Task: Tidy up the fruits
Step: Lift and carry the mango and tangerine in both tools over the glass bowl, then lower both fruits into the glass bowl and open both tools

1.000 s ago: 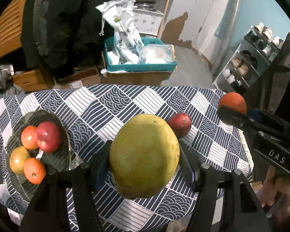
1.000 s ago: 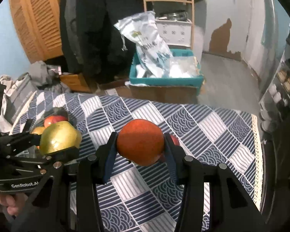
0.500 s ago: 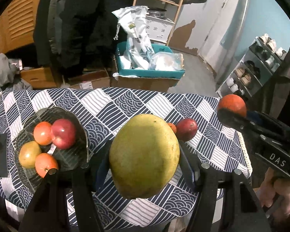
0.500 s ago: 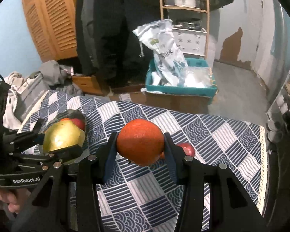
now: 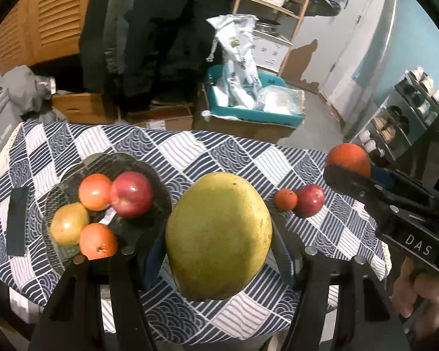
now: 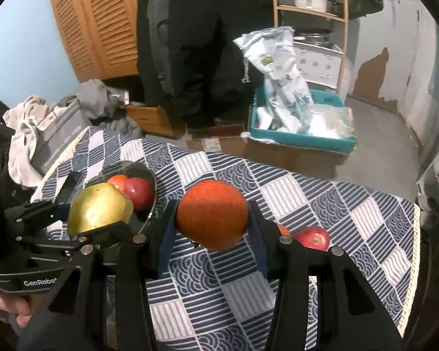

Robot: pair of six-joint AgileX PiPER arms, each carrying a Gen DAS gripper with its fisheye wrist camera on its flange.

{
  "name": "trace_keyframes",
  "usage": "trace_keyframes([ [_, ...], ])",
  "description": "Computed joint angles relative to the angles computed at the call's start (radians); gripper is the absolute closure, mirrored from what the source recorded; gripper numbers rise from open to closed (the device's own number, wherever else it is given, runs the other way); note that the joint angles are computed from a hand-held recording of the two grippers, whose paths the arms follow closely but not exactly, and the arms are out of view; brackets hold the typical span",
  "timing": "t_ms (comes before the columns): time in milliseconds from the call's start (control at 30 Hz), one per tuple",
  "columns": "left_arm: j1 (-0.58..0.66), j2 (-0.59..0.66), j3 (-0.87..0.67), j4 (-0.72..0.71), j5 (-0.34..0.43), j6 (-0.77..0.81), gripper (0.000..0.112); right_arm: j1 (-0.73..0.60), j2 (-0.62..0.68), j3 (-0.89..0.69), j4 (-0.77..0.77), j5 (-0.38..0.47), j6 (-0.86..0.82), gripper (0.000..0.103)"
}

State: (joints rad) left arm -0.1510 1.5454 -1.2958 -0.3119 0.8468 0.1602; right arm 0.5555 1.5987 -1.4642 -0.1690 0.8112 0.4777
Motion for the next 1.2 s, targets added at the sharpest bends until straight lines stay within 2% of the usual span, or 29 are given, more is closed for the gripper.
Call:
trace_keyframes([
  [300, 0.104, 0.002, 0.037, 0.000, -0.008, 0.030, 0.046, 0.044, 0.123, -0.138, 0.035, 0.032, -0.029, 0.057],
  [633, 0.212, 0.048, 0.082, 0.047, -0.031, 0.037, 0.046, 0.074, 0.321, -0.346, 0.123, 0.085, -0.088, 0.057],
  [867, 0.253, 0.074, 0.107, 0.060, -0.042, 0.042, 0.046, 0.081, 0.457, -0.449, 0.221, 0.122, -0.128, 0.057],
  [1200, 0.276, 0.120, 0.125, 0.069, -0.046, 0.049, 0.046, 0.105, 0.599, -0.600, 0.263, 0.206, -0.170, 0.057],
])
